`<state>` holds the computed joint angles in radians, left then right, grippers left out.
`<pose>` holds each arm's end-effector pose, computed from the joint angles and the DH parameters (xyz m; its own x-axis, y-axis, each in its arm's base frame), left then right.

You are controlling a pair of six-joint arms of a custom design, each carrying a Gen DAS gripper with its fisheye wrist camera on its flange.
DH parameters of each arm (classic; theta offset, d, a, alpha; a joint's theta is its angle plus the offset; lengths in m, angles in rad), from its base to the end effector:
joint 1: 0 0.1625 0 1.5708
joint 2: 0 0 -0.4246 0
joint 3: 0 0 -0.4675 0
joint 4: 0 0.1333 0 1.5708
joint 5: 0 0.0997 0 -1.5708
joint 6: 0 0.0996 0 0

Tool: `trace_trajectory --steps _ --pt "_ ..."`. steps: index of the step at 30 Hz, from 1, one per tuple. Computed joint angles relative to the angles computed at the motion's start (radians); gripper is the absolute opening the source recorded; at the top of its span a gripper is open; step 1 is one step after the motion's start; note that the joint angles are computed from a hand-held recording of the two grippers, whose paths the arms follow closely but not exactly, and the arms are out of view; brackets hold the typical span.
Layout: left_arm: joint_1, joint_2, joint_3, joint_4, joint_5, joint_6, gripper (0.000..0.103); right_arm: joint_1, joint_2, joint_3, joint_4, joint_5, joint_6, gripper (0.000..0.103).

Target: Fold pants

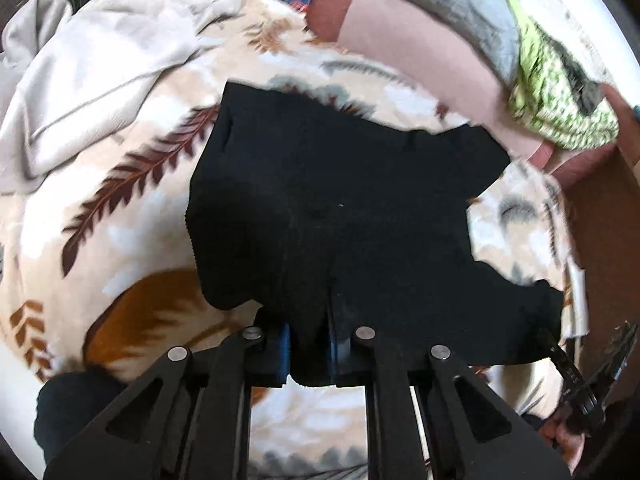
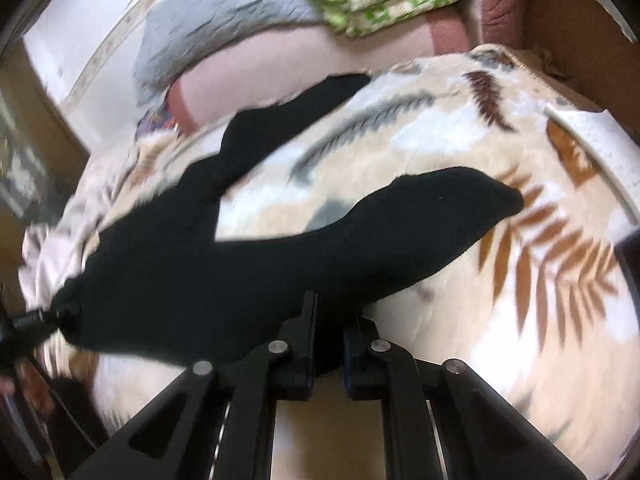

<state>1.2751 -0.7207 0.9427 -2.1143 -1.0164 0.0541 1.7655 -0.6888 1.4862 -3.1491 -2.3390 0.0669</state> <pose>-0.0835 -0.9116 0.2909 -0.8456 0.1376 -0.5158 0.3227 0.9015 -0.2885 0.2129 -0.7486 0.1172 -0.8076 0.3866 0.4454 -0.0836 0.6725 -0.7353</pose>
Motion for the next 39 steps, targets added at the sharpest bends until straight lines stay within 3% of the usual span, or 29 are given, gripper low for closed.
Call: trace_trajectory --steps 3,5,8,9,12,15,18,23,25,28,30,34,35,39 --pt "0.01 0.021 -0.004 0.033 0.039 -0.031 0.011 -0.007 -0.029 0.041 0.071 -0.012 0.061 0.017" --pt "0.006 0.026 0.006 0.009 0.06 -0.021 0.011 -0.011 -0.068 0.087 0.041 -0.016 0.088 0.036" --pt "-0.001 0.01 0.047 -0.035 0.085 0.003 0.011 -0.009 -0.117 0.142 -0.089 -0.094 0.071 0.063" --pt "-0.003 0.015 0.039 -0.031 0.087 0.001 0.011 -0.011 -0.13 0.15 -0.121 -0.128 0.055 0.066" --pt "0.001 0.025 0.023 -0.011 0.08 -0.018 0.012 -0.041 -0.165 0.151 -0.068 -0.151 0.089 0.067" --pt "0.002 0.024 0.026 -0.014 0.08 -0.015 0.012 -0.075 -0.17 0.14 -0.065 -0.043 0.101 0.066" --pt "0.0 0.021 0.031 -0.013 0.089 -0.013 0.012 -0.088 -0.121 0.049 0.06 0.0 0.117 0.058" --pt "-0.004 0.035 0.013 0.0 0.106 -0.01 0.012 -0.054 0.035 -0.152 0.045 0.043 -0.021 0.06" --pt "-0.006 0.041 0.009 0.002 0.116 -0.009 0.012 -0.054 0.077 -0.216 0.078 0.115 -0.029 0.06" --pt "-0.008 0.046 0.006 -0.002 0.127 -0.005 0.012 -0.055 0.113 -0.268 0.136 0.14 -0.044 0.06" --pt "-0.008 0.047 0.005 -0.002 0.128 -0.003 0.012 -0.05 0.096 -0.238 0.119 0.151 -0.067 0.06" --pt "-0.006 0.053 0.0 -0.008 0.124 -0.003 0.012 -0.054 -0.013 -0.091 0.011 0.256 -0.024 0.064" --pt "-0.007 0.051 0.005 -0.013 0.125 -0.003 0.012 -0.053 -0.033 -0.066 -0.018 0.252 -0.022 0.067" --pt "-0.009 0.045 0.024 -0.04 0.132 0.006 0.012 -0.05 -0.061 -0.041 -0.042 0.105 -0.039 0.069"
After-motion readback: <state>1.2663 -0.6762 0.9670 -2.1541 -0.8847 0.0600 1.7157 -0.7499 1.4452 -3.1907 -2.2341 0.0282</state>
